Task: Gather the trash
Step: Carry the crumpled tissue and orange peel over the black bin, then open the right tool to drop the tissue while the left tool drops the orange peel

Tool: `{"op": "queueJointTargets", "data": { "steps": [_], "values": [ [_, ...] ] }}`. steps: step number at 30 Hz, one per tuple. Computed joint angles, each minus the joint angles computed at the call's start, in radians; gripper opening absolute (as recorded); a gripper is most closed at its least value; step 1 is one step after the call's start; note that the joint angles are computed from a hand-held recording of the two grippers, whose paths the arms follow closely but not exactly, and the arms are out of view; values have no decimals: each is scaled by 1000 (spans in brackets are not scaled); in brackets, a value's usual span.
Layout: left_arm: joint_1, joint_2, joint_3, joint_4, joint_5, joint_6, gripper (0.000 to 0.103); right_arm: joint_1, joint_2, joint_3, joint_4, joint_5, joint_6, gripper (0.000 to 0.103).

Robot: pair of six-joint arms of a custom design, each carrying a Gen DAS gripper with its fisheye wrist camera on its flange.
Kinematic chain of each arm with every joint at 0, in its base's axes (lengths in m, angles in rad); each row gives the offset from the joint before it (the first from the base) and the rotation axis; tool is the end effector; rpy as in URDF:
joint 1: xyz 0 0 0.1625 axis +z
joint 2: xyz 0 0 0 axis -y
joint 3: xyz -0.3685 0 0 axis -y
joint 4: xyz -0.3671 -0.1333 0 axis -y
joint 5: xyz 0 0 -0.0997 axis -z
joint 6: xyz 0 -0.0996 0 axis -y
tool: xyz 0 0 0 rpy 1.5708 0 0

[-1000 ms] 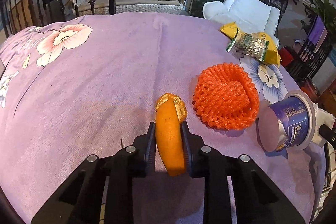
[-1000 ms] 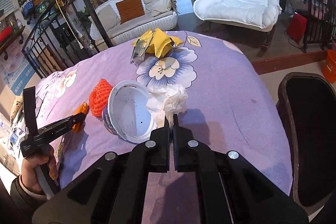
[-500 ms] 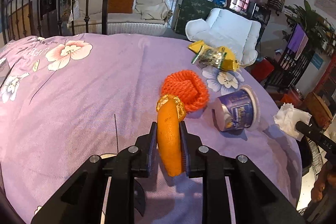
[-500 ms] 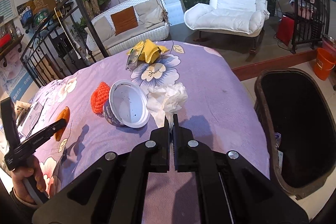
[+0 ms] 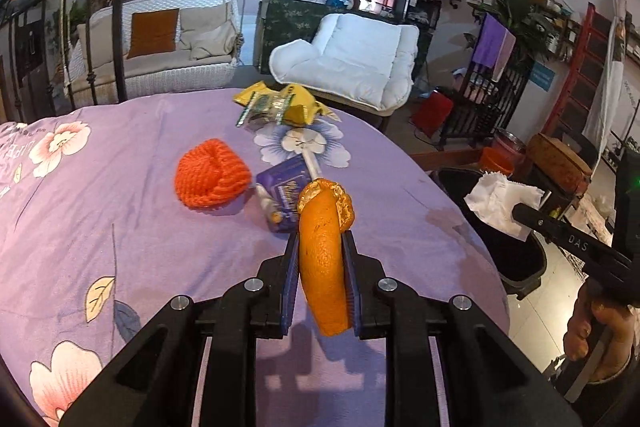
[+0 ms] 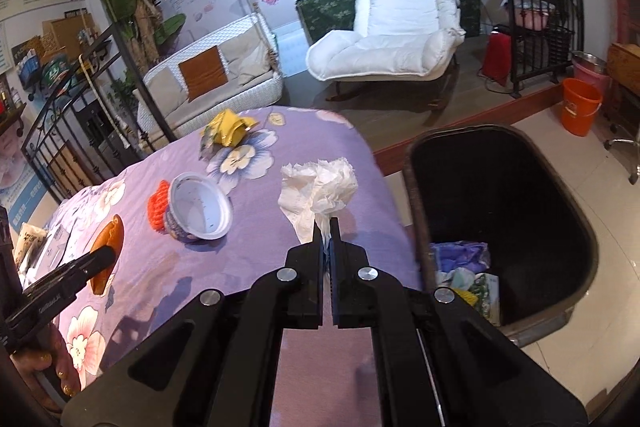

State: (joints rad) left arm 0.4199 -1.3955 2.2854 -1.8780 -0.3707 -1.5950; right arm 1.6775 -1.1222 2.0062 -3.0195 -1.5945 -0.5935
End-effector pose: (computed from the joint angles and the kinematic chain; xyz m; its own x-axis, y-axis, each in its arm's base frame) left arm -0.2354 -0.3527 0.1551 -0.7700 -0.3534 -0.5313 0.3021 0.5315 -0.7914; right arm 0.1867 -0.5131 0.1799 -0.7748 -0.5476 0.3159 -0.6313 0.6438 -0.4325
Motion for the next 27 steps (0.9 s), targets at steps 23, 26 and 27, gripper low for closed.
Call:
{"op": "queueJointTargets", "data": {
  "steps": [23,26,27],
  "values": [
    [113,475,-210,-945,-159,906,21,-112,159,-242,-62,-282,-24,4],
    [124,497,-235,-951,-181,920,21,-122,203,-283,-52,-309,-12,4],
    [129,505,-244,-953,-187,928,21,-123,213,-291,-53,-316,-10,5]
  ]
}}
